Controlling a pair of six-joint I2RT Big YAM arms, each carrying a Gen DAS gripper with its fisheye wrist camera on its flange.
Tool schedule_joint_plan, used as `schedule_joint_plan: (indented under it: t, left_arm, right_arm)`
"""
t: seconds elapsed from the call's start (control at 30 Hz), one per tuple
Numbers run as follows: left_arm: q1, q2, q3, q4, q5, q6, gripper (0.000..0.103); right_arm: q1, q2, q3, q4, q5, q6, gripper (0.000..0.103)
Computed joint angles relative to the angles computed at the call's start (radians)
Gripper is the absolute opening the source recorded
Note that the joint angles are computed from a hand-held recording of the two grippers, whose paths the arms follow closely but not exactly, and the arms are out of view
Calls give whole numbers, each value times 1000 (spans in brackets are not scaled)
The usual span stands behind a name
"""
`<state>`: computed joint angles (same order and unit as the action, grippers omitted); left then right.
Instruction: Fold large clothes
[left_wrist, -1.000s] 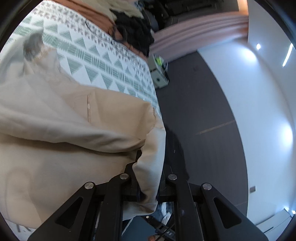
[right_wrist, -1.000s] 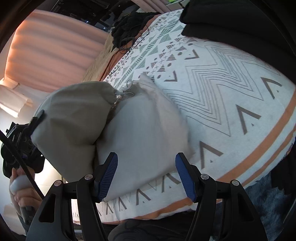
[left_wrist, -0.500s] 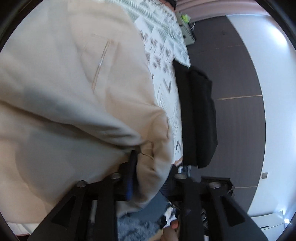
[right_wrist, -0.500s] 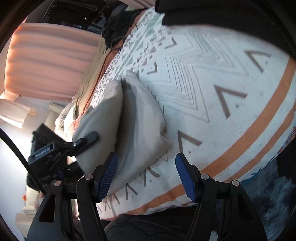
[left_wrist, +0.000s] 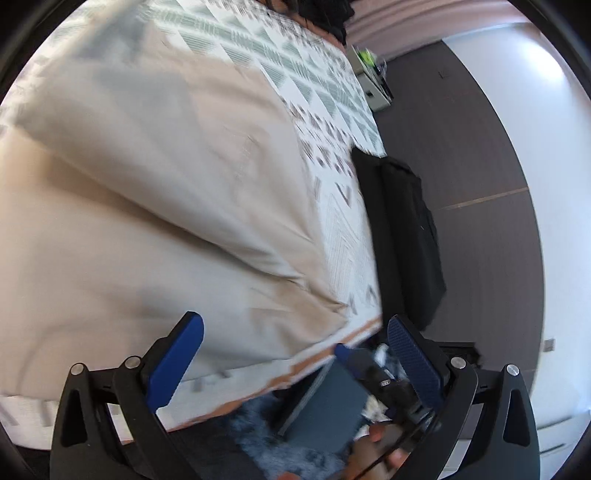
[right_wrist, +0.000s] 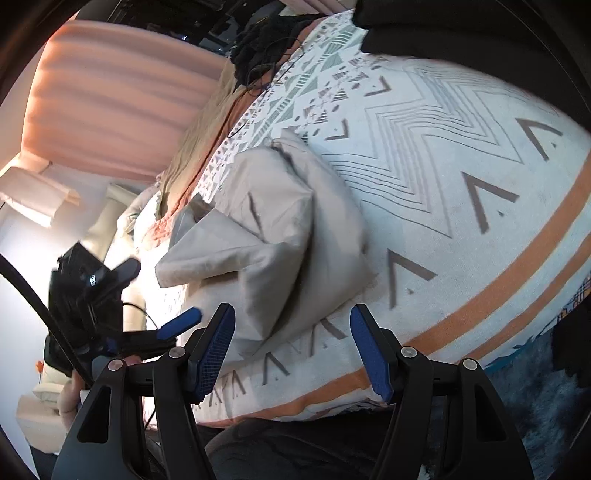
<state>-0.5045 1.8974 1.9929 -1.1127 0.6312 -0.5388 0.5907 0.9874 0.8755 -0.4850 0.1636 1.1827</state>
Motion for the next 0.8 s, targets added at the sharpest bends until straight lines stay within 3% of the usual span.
schedule_joint_plan:
  t: [0.23, 0.33, 0.57, 0.7, 0.8]
  left_arm:
    - [113, -130, -160, 25, -39, 9, 102]
    - [164, -190, -242, 70, -62, 5, 102]
    - [243, -266, -336, 52, -108, 57, 87]
    - [290, -315, -399, 80, -118, 79, 86]
    - [312, -323, -427, 97, -107, 65, 75]
  right_arm:
    - [-15, 108, 104, -39, -35, -61, 63]
    - [-28, 167, 166, -102, -37, -63, 63]
    - [-16, 288, 302, -216, -3, -150, 62]
    - [-20, 323, 324, -233, -5, -160, 45]
    - [-19, 340, 330, -240, 6, -154, 22]
